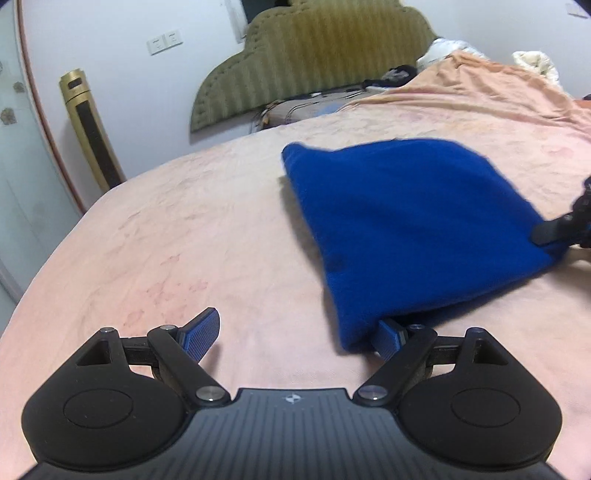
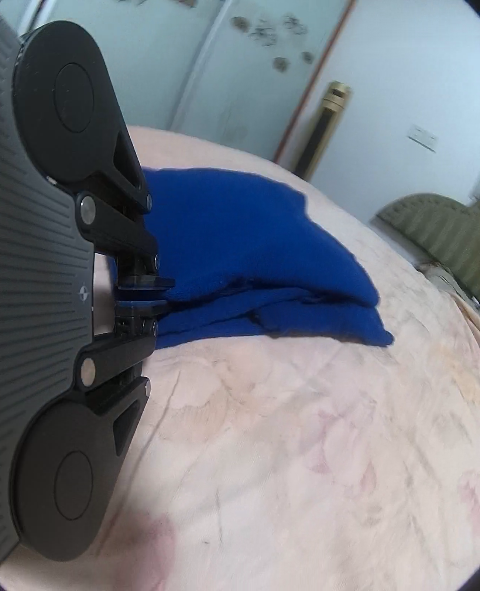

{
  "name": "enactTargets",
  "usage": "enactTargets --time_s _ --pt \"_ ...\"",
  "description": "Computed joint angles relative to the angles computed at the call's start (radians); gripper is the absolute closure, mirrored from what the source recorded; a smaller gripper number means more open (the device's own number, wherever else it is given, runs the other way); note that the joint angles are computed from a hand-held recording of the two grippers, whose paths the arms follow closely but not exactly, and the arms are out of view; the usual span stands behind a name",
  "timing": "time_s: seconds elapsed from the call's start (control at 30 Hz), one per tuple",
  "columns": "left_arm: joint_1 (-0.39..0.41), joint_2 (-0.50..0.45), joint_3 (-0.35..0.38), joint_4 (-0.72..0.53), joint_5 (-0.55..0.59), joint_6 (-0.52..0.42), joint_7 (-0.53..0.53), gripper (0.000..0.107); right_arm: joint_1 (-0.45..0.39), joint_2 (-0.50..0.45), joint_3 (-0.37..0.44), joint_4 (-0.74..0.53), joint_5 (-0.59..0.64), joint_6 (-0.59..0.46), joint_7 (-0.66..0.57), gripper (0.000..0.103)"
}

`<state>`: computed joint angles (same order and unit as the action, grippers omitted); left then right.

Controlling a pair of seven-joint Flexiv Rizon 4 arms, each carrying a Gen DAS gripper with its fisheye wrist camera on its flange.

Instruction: Fold small clothes

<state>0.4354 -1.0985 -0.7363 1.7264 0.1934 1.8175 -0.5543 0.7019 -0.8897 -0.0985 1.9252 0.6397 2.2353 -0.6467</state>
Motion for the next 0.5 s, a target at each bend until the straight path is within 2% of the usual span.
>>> enactTargets --time_s 0.03,0.1,0.13,0.17,0.2,0.23,0.27,0.3,0.33,0.37,0.4,0.43,0.47,0.5 --pt "0.029 0.001 -0.028 0.015 0.015 -0.015 0.011 0.021 0.060 0.016 -0.058 -0.005 0.079 -0.048 -0.091 0.086" --pt "0.083 0.000 -0.090 0.042 0.029 -0.045 0.039 0.020 0.199 0.045 -0.215 -0.062 0.347 -0.179 -0.387 0.067" --pt "0.111 -0.007 -0.127 0.055 0.030 -0.061 0.054 0.020 0.256 0.042 -0.297 -0.077 0.423 -0.217 -0.462 0.064" --pt "0.129 -0.011 -0.158 0.064 0.020 -0.081 0.065 0.019 0.295 0.035 -0.361 -0.079 0.442 -0.246 -0.471 0.064" --pt "0.130 -0.013 -0.179 0.063 0.002 -0.099 0.072 0.018 0.306 0.022 -0.394 -0.072 0.396 -0.249 -0.416 0.064" --pt "0.128 -0.017 -0.196 0.060 -0.018 -0.111 0.079 0.018 0.290 0.003 -0.395 -0.053 0.285 -0.219 -0.307 0.064" --pt "0.116 -0.019 -0.204 0.056 -0.037 -0.115 0.080 0.018 0.283 -0.019 -0.415 -0.059 0.230 -0.223 -0.256 0.064" --pt "0.098 -0.017 -0.200 0.051 -0.054 -0.112 0.079 0.018 0.269 -0.031 -0.423 -0.086 0.225 -0.258 -0.270 0.064" --pt "0.077 -0.015 -0.192 0.042 -0.066 -0.110 0.081 0.018 0.253 -0.042 -0.427 -0.088 0.162 -0.282 -0.222 0.064" --pt "0.049 -0.013 -0.172 0.029 -0.074 -0.106 0.083 0.018 0.265 -0.061 -0.460 -0.112 0.164 -0.339 -0.217 0.064" --pt "0.008 0.002 -0.131 0.016 -0.089 -0.093 0.074 0.018 0.304 -0.092 -0.525 -0.107 0.126 -0.407 -0.163 0.066" --pt "-0.031 0.021 -0.083 0.006 -0.107 -0.086 0.057 0.018 0.359 -0.135 -0.607 -0.071 0.023 -0.470 -0.051 0.072" --pt "-0.059 0.038 -0.046 0.000 -0.127 -0.099 0.039 0.018 0.424 -0.178 -0.688 -0.047 -0.027 -0.521 0.024 0.073" --pt "-0.071 0.049 -0.029 -0.001 -0.144 -0.117 0.026 0.018 0.487 -0.210 -0.756 -0.035 -0.012 -0.570 0.047 0.069"
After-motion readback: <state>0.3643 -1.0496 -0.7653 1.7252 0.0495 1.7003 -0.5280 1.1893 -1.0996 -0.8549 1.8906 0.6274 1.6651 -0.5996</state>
